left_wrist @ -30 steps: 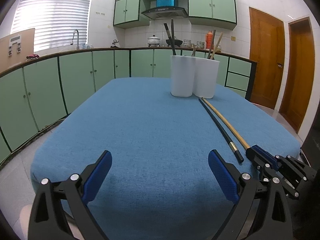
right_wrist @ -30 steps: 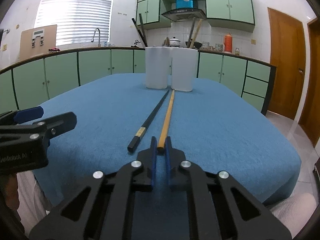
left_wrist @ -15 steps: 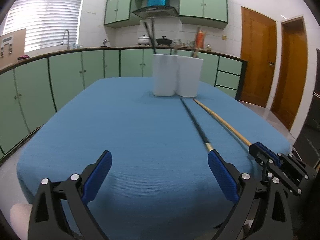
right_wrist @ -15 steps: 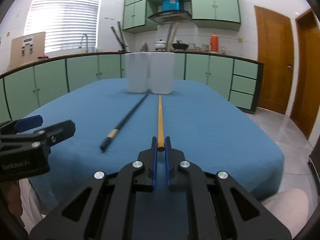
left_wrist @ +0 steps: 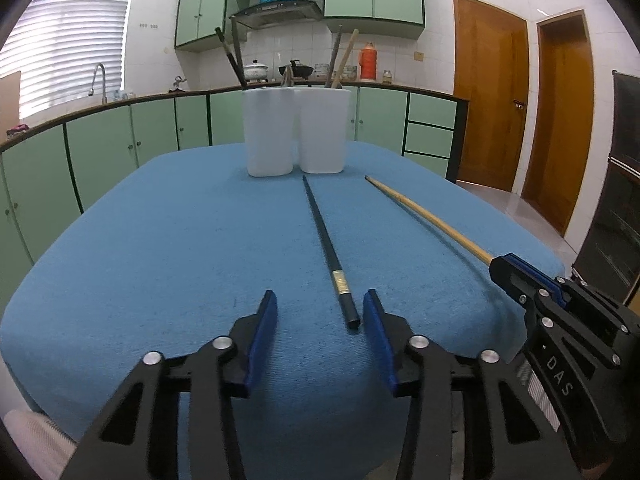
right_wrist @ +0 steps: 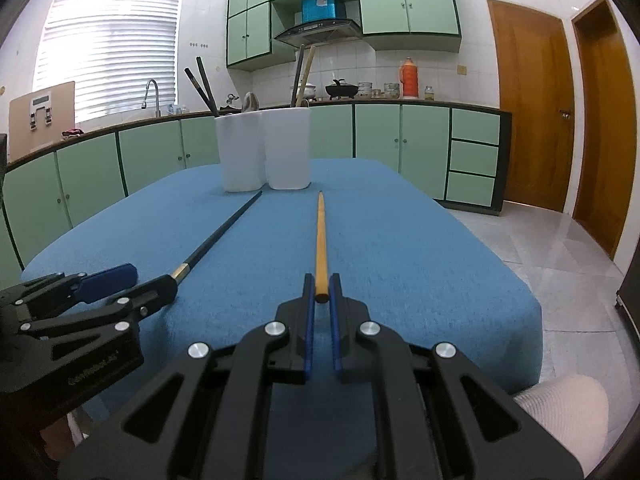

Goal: Organize utensils
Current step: 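Grasp the black chopstick with the left tool while the right tool holds the wooden one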

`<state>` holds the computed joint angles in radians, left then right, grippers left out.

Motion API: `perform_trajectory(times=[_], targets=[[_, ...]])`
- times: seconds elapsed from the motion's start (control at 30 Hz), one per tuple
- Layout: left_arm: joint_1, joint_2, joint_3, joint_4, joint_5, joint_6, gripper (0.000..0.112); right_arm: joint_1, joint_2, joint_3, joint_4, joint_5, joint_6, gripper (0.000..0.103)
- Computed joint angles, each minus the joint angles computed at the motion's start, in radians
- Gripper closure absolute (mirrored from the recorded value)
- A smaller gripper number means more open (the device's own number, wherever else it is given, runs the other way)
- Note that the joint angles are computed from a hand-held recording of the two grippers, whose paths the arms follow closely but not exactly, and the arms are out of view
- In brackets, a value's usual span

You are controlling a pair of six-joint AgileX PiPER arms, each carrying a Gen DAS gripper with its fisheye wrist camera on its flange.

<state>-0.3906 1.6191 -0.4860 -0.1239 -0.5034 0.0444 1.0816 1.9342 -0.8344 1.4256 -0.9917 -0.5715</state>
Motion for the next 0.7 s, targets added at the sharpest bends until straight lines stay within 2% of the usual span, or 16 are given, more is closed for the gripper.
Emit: perform_trajectory(times=[0.33,0.7], targets=[[-0.038,0.009,-0.001,-0.038,-0.013,-0.004,0.104,0.002,-0.009,0.022,-0.020,-0.007,0.030,0.097],[-0.019,-0.047,0.020,-0.028,-0.007,-0.004,0.106,0.013,-0.045,0.044,-0.016,-0.041,0.010,0.097]])
